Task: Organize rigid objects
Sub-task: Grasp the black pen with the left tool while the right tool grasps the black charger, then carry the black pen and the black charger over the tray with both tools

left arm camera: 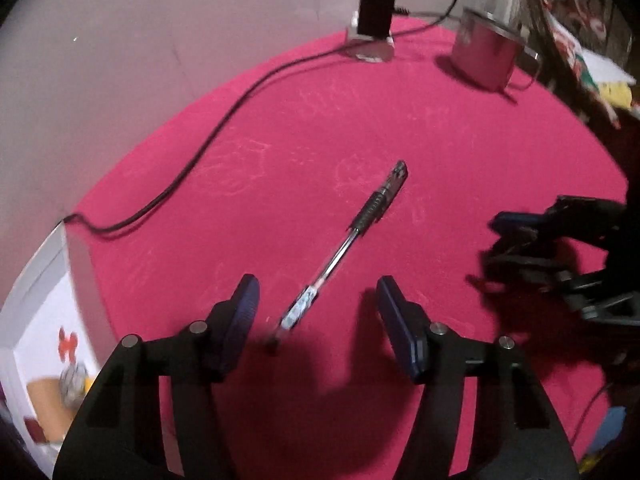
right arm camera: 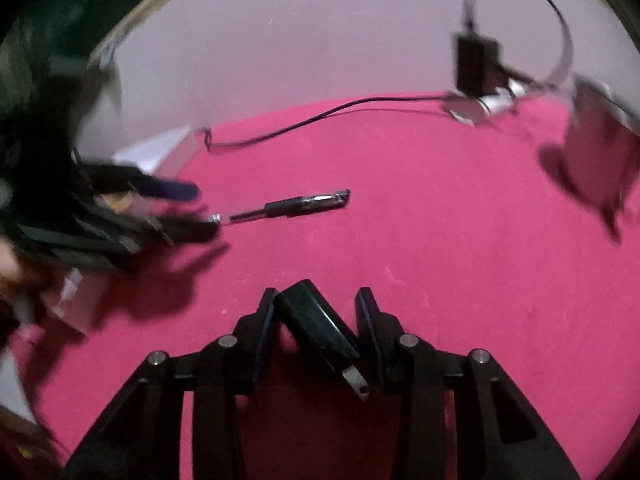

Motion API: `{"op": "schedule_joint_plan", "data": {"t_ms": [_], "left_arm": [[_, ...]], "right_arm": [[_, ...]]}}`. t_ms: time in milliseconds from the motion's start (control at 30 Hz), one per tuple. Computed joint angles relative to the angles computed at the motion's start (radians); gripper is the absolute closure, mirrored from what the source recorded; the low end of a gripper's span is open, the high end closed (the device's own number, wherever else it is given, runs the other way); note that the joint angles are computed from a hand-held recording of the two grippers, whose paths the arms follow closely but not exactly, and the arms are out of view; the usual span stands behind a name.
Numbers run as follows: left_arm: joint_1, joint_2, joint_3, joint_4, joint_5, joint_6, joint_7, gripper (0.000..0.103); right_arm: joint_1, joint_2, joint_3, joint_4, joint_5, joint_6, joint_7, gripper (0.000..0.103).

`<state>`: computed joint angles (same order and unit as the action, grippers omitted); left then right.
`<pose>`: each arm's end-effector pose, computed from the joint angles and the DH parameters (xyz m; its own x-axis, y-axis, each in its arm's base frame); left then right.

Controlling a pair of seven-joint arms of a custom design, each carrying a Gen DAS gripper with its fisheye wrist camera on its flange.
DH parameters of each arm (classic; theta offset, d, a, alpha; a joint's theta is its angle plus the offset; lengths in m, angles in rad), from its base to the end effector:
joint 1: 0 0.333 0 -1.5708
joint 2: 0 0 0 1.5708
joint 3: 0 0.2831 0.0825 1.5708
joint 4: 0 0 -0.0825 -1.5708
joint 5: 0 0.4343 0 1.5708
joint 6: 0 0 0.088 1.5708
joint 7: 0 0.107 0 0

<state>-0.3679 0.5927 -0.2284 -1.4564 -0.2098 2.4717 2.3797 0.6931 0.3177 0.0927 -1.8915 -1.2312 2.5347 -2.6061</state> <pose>0.6575 -0.4086 0.3428 -0.9250 -0.3746 -0.0635 -0.2990 0.8208 -0.4867 0.4733 0.4854 0.3055 -0.2392 -0.9240 -0.2983 -0.6118 0.3820 -0.6927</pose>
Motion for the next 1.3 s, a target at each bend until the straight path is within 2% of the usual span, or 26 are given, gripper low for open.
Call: {"op": "schedule_joint_plan", "data": {"t_ms": [67, 167, 233, 333, 400, 467, 633, 733, 833, 933, 1033, 1133, 1300], "left_arm": [[-0.007, 0.034, -0.002, 0.045, 0.005, -0.018, 0.002, 0.042], [-0.018, 0.063, 0.001, 0.095, 0.019, -0.047, 0.011, 0.042], [-0.015, 0.072, -0.008, 0.115, 0.018, -0.074, 0.04, 0.051], [-0.002, 0.068, -0.023, 0.117, -0.003, -0.107, 0.087, 0.072], [0.008, 0.052, -0.03, 0.096, -0.018, -0.12, 0.119, 0.09], [0.006, 0.038, -0.028, 0.078, -0.028, -0.121, 0.119, 0.094], [0.028, -0.003, -0.038, 0.009, -0.097, -0.086, 0.097, 0.095], [0.056, -0.052, -0.057, -0.074, -0.169, -0.027, 0.094, 0.095], [0.106, -0.131, -0.096, -0.183, -0.287, 0.044, 0.154, 0.095], [0.165, -0.221, -0.136, -0.285, -0.453, 0.078, 0.258, 0.095], [0.198, -0.317, -0.15, -0.382, -0.626, 0.11, 0.382, 0.095], [0.201, -0.385, -0.134, -0.445, -0.756, 0.121, 0.464, 0.095], [0.183, -0.449, -0.091, -0.491, -0.891, 0.12, 0.54, 0.095]], "right_arm": [[0.001, -0.01, -0.012, -0.018, -0.055, 0.035, 0.089, 0.064], [-0.003, -0.008, -0.001, -0.008, -0.032, 0.016, 0.06, 0.064], [-0.003, -0.006, 0.0, -0.004, -0.026, 0.013, 0.053, 0.064], [-0.003, -0.017, -0.009, -0.021, -0.069, 0.041, 0.115, 0.064], [-0.006, -0.019, -0.011, -0.027, -0.097, 0.056, 0.156, 0.064], [-0.008, -0.026, -0.01, -0.036, -0.117, 0.063, 0.186, 0.064], [-0.014, -0.024, -0.001, -0.032, -0.113, 0.054, 0.182, 0.064], [-0.013, -0.026, 0.001, -0.035, -0.117, 0.046, 0.192, 0.064], [-0.006, -0.015, 0.007, -0.016, -0.091, 0.01, 0.157, 0.064], [0.022, -0.021, 0.016, -0.005, -0.083, -0.083, 0.13, 0.064], [0.046, -0.038, 0.022, -0.012, -0.116, -0.143, 0.179, 0.064], [0.068, -0.061, 0.039, -0.017, -0.139, -0.228, 0.196, 0.064], [0.09, -0.091, 0.07, -0.006, -0.165, -0.341, 0.177, 0.064]]}}
